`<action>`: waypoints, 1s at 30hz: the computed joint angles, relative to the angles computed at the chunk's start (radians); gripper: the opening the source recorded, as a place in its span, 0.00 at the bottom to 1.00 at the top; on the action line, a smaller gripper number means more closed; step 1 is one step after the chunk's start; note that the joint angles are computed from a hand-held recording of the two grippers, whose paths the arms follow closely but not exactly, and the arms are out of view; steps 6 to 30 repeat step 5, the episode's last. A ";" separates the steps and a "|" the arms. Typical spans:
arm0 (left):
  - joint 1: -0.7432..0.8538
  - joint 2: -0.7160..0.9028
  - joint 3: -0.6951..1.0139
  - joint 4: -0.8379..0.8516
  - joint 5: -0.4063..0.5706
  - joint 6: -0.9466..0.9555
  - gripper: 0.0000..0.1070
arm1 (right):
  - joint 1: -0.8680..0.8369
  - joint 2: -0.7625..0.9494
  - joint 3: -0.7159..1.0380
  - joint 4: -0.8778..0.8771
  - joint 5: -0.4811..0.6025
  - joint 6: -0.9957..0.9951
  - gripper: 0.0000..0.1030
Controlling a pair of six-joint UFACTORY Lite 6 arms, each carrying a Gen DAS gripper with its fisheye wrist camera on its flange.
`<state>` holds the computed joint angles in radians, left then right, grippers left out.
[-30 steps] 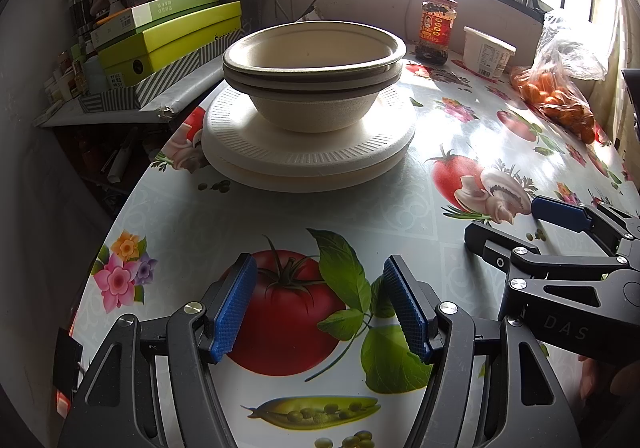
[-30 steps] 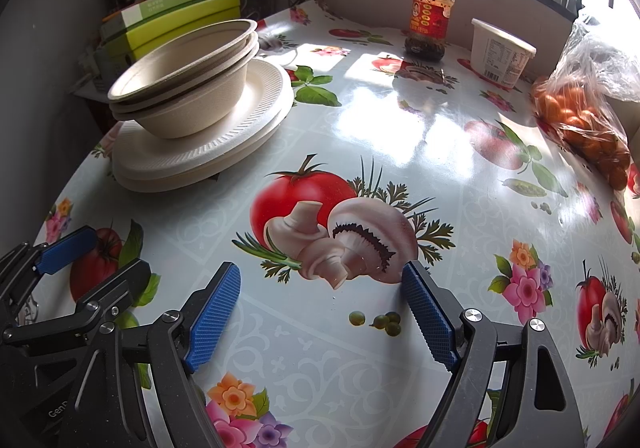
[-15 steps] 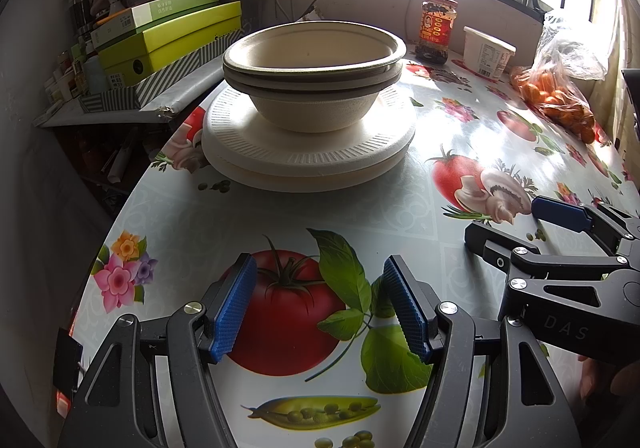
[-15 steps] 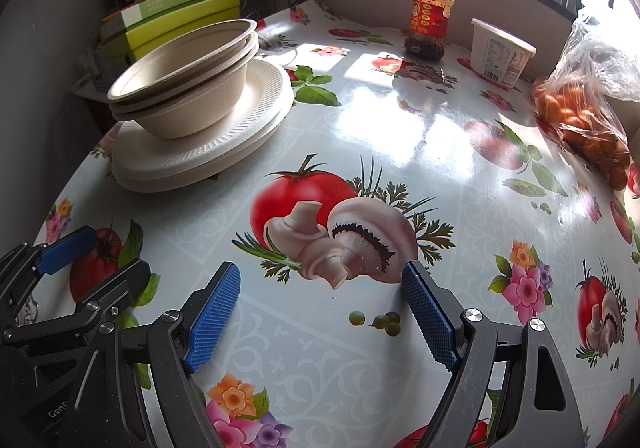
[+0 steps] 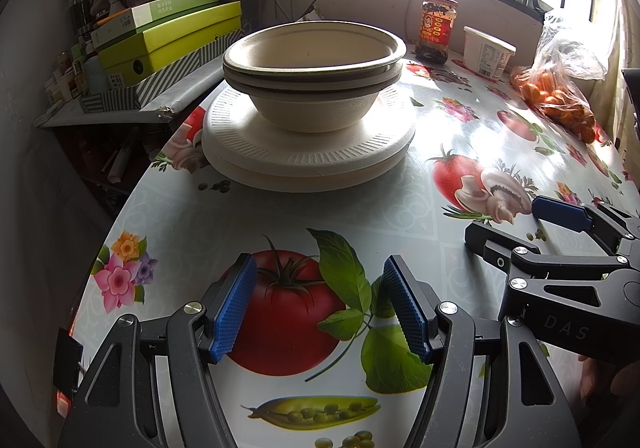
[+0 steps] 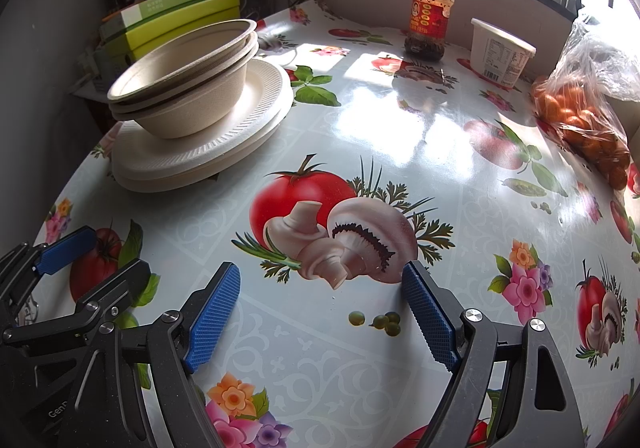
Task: Organize plates and bowls
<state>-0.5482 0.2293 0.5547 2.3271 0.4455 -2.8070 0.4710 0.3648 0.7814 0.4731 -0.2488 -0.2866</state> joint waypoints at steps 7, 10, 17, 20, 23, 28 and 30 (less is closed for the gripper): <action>0.000 0.000 0.000 0.001 0.000 0.000 0.62 | 0.000 0.000 0.000 0.001 0.000 -0.001 0.82; 0.000 0.000 0.000 0.001 0.000 0.000 0.62 | 0.000 0.000 0.000 0.001 0.000 -0.001 0.82; 0.000 0.000 0.000 0.001 0.000 0.000 0.62 | 0.000 0.000 0.000 0.001 0.000 -0.001 0.82; 0.000 0.000 0.000 0.001 0.000 0.000 0.62 | 0.000 0.000 0.000 0.001 0.000 -0.001 0.82; 0.000 0.000 0.000 0.001 0.000 0.000 0.62 | 0.000 0.000 0.000 0.001 0.000 -0.001 0.82; 0.000 0.000 0.000 0.001 0.000 0.000 0.62 | 0.000 0.000 0.000 0.001 0.000 -0.001 0.82; 0.000 0.000 0.000 0.001 0.000 0.000 0.62 | 0.000 0.000 0.000 0.001 0.000 -0.001 0.82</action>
